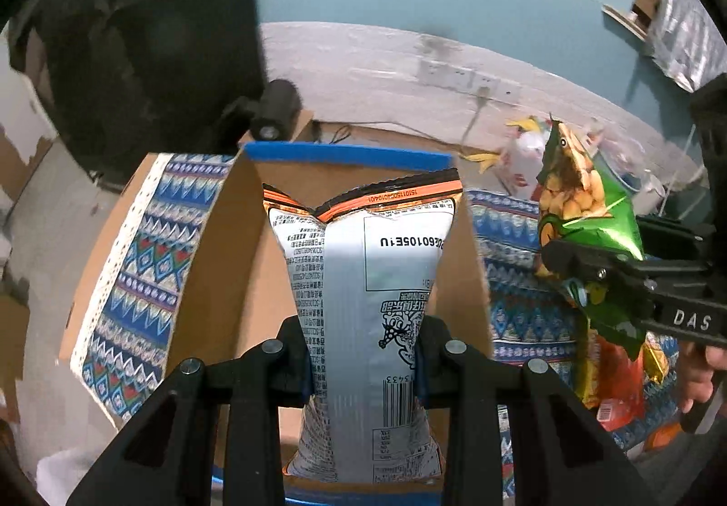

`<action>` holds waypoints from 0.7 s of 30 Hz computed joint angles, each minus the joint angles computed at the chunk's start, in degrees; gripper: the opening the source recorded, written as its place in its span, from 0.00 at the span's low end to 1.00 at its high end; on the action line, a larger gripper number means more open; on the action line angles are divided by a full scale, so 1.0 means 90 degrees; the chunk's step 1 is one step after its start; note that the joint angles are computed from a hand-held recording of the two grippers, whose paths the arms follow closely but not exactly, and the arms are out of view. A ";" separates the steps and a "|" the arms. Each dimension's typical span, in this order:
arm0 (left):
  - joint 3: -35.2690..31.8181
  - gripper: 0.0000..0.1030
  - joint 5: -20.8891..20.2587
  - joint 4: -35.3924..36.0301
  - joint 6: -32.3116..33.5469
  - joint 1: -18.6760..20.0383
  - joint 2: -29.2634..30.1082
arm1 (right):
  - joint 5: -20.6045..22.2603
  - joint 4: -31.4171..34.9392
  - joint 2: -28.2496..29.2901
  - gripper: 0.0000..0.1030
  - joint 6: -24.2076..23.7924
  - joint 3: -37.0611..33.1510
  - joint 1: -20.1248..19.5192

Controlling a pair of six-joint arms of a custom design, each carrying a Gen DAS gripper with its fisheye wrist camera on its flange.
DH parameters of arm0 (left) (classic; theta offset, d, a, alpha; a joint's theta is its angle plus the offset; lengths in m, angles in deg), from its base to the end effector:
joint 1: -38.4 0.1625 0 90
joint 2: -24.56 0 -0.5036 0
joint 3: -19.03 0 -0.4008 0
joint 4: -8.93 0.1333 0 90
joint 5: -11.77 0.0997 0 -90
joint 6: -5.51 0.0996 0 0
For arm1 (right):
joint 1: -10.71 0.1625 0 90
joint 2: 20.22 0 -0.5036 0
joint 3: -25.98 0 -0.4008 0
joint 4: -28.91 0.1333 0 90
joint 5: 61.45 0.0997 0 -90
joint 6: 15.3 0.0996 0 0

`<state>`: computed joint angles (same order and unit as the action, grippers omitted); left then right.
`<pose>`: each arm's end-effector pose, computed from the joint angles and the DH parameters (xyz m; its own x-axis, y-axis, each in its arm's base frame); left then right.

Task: Organize snacks
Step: 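Carry the white bag with the left gripper while the right carries the green bag to the box, then release the white bag with the left gripper while the right releases the green bag into the box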

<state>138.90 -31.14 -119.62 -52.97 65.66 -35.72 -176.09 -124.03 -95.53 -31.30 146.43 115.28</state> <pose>-0.3689 -0.4221 0.1551 -0.7481 0.0150 -0.6634 0.3672 0.8421 -0.3950 0.2229 -0.4928 0.3098 -0.8104 -0.3552 0.4658 -0.4816 0.8568 -0.1844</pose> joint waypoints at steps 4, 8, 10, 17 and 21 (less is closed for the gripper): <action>0.0049 0.31 0.0062 0.0365 -0.0372 0.0057 -0.0117 | 0.0081 0.0060 0.0237 0.39 0.0044 -0.0077 0.0080; 0.0051 0.38 -0.0044 0.0748 -0.0749 0.0147 -0.0210 | 0.0169 0.0134 0.0425 0.39 0.0083 -0.0158 0.0124; 0.0059 0.47 -0.0116 0.0850 -0.0875 0.0179 -0.0259 | 0.0212 0.0161 0.0513 0.39 0.0117 -0.0196 0.0168; 0.0107 0.59 0.0034 0.1254 -0.1195 0.0080 -0.0420 | 0.0277 0.0196 0.0801 0.40 0.0149 -0.0287 0.0277; 0.0102 0.59 0.0015 0.1358 -0.1291 0.0055 -0.0478 | 0.0216 0.0375 0.0963 0.41 0.0140 -0.0335 0.0310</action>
<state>139.82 -31.01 -107.40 -64.59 66.15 -40.02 -174.15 -120.66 -86.86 -30.04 143.42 118.07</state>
